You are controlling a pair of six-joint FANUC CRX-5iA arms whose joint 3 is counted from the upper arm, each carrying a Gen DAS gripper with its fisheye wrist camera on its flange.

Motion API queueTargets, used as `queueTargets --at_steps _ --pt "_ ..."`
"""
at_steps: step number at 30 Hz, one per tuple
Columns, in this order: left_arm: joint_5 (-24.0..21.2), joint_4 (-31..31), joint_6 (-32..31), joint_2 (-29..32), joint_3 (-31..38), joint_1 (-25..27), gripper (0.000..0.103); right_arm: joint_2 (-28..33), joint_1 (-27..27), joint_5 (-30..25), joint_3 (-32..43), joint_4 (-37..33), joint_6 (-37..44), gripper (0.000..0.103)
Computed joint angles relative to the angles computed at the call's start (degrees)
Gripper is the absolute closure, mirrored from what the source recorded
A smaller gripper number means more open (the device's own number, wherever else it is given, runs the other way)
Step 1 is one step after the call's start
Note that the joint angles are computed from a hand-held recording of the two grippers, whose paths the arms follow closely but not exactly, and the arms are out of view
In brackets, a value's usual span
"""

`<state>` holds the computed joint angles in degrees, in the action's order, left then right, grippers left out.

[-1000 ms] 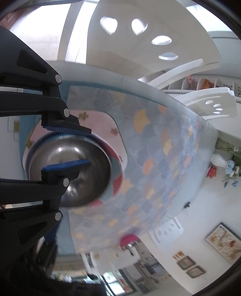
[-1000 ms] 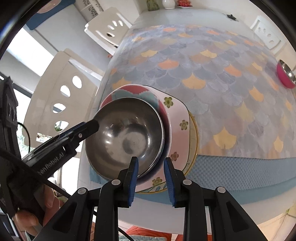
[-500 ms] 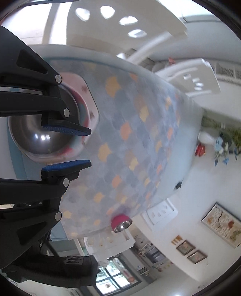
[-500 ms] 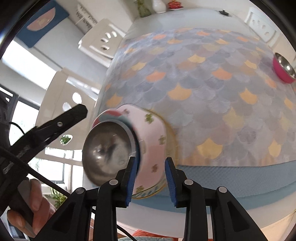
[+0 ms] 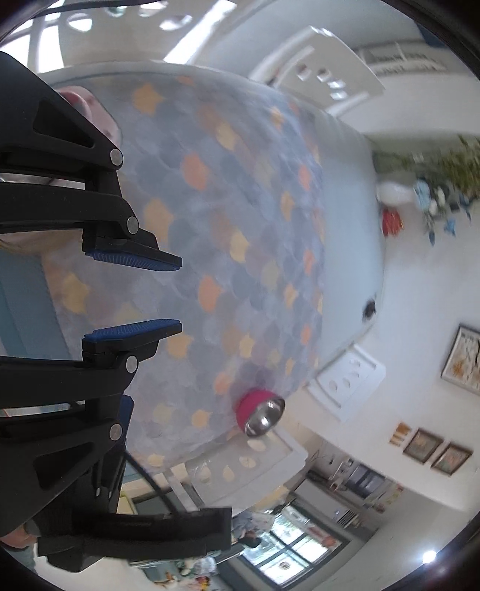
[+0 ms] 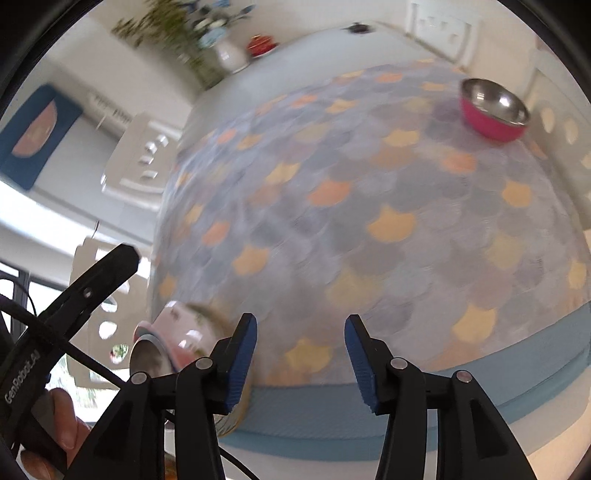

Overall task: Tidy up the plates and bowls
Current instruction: 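Move the right gripper to the pink-bottomed steel bowl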

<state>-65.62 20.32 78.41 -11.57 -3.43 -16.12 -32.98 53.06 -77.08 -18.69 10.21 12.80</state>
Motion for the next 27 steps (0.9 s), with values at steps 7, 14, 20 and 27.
queueTargets --at_steps 7,14,20,27 --pt "2.0 -4.7 3.0 9.0 10.2 -9.5 0.079 -1.4 -17.9 -0.1 0.1 -7.1 9.9 0.055" --pt "-3.7 -9.2 7.4 21.2 24.2 -15.4 0.065 1.4 -37.7 -0.1 2.2 -14.7 22.8 0.055" --pt "-4.3 -8.4 10.3 29.2 32.0 -17.0 0.042 6.5 -52.6 0.6 4.9 -20.0 31.5 0.05" --pt "-9.5 -10.9 9.6 42.0 47.3 -20.4 0.042 13.2 -63.8 2.4 7.6 -24.2 36.9 0.05"
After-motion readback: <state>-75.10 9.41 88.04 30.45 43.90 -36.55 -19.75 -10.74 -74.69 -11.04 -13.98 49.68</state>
